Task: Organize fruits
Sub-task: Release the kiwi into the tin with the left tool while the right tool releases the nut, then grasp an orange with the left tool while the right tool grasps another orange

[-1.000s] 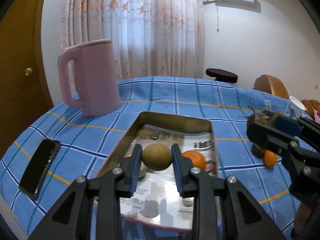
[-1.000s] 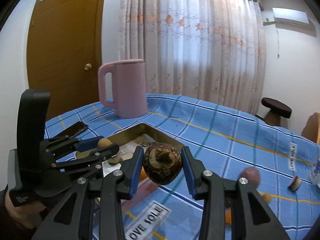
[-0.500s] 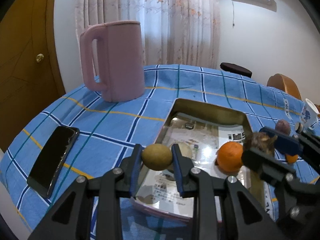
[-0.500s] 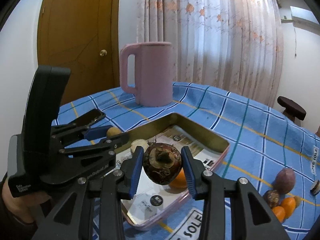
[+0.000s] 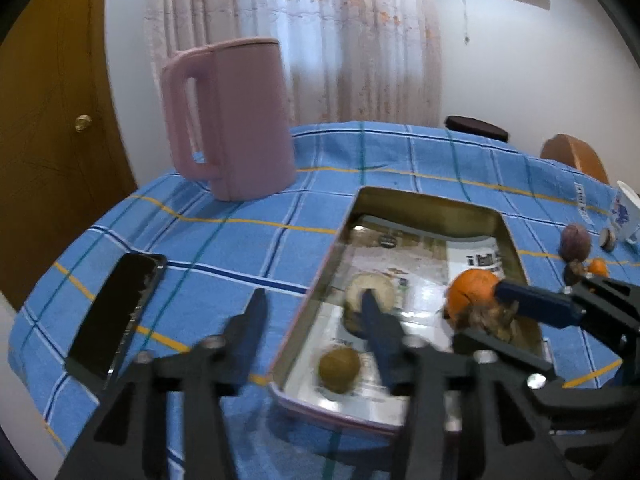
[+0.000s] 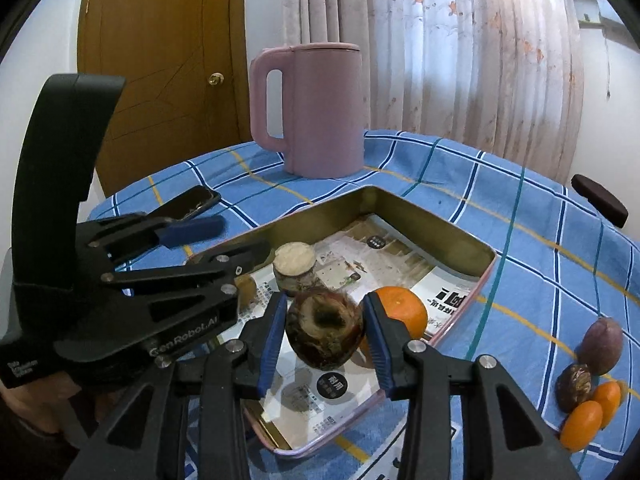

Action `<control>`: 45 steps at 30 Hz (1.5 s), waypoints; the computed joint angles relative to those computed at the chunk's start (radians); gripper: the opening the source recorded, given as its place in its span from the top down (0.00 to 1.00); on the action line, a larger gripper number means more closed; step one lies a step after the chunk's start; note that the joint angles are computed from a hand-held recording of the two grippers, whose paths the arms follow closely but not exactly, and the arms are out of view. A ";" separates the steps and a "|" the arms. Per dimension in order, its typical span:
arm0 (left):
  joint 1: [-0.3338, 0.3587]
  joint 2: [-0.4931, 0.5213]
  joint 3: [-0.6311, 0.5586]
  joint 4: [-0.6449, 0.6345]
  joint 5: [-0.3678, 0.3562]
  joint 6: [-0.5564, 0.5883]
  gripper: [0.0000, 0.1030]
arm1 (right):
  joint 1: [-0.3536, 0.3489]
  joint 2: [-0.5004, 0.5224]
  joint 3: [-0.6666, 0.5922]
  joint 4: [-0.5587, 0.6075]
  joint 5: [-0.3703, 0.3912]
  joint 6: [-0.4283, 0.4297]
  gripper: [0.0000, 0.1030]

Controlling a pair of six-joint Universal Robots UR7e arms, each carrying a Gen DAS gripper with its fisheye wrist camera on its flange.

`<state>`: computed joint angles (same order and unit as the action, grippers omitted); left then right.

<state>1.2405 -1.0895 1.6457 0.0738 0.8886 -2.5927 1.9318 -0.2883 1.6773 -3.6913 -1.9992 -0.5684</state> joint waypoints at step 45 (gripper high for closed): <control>-0.215 0.293 -0.097 0.195 0.186 -0.085 0.65 | -0.170 -0.234 0.326 -0.467 -0.254 0.104 0.37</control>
<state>1.0255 -0.7970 1.5483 0.2684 1.0743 -2.6775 1.7623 -0.5224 2.0032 -4.1580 -2.2532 -0.4645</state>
